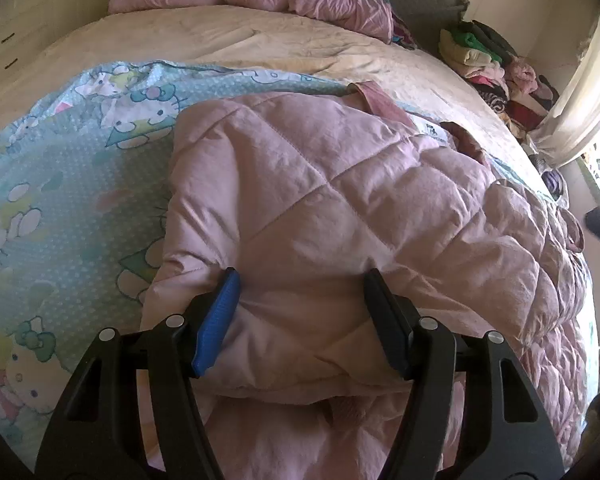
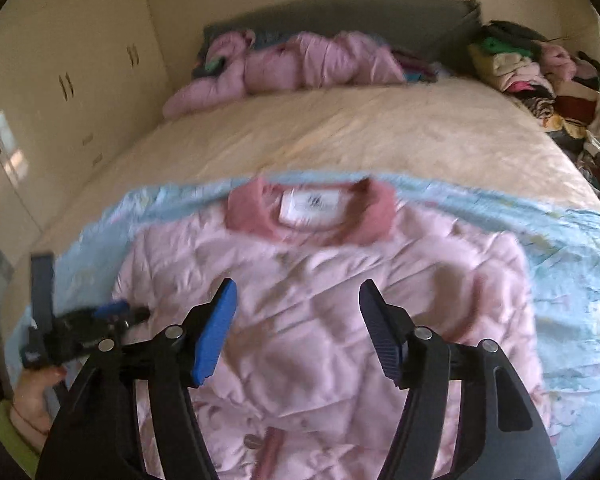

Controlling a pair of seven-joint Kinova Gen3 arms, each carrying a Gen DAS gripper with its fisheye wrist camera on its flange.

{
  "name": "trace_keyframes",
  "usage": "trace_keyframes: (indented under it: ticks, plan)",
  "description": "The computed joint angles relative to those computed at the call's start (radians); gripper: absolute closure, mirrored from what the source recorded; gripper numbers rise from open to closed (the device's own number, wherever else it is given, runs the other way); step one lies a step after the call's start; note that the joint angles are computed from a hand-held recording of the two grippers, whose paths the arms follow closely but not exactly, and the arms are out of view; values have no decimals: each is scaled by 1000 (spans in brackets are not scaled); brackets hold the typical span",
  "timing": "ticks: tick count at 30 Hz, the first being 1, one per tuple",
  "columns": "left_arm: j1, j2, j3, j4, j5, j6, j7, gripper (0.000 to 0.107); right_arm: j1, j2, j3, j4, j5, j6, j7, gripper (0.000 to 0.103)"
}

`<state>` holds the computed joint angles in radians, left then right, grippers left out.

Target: Fold large clothes

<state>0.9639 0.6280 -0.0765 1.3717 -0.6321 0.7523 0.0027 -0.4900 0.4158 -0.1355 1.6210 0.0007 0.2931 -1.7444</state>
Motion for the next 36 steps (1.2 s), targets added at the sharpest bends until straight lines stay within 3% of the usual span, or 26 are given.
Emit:
trace_keyframes:
  ticks: [6, 10, 14, 19, 23, 26, 31, 34, 36]
  plan:
    - [1, 1, 5, -11, 2, 14, -7, 51, -117, 110, 85, -125, 76, 151, -82, 40]
    - [2, 1, 6, -10, 1, 14, -8, 51, -117, 157, 82, -156, 97, 181, -110, 40]
    - [1, 1, 6, -9, 0, 12, -10, 51, -81, 185, 51, -151, 81, 150, -98, 40]
    - [0, 0, 5, -6, 1, 10, -11, 51, -99, 185, 68, -148, 87, 148, -113, 40]
    - [0, -3, 4, 0, -2, 1, -10, 51, -71, 163, 39, -121, 67, 113, -97, 33]
    - [0, -7, 3, 7, -3, -7, -8, 51, -61, 133, 31, -82, 46, 77, -101, 22]
    - [-2, -15, 6, 12, -2, -5, -13, 50, -91, 95, 70, -37, 57, 41, -145, 11]
    - [-2, -18, 9, 10, -2, 0, -16, 44, -58, 79, 42, -16, 33, 26, -148, 11]
    - [-1, -20, 11, 3, -2, 14, -21, 34, -39, 69, 26, -6, 21, 21, -141, 11]
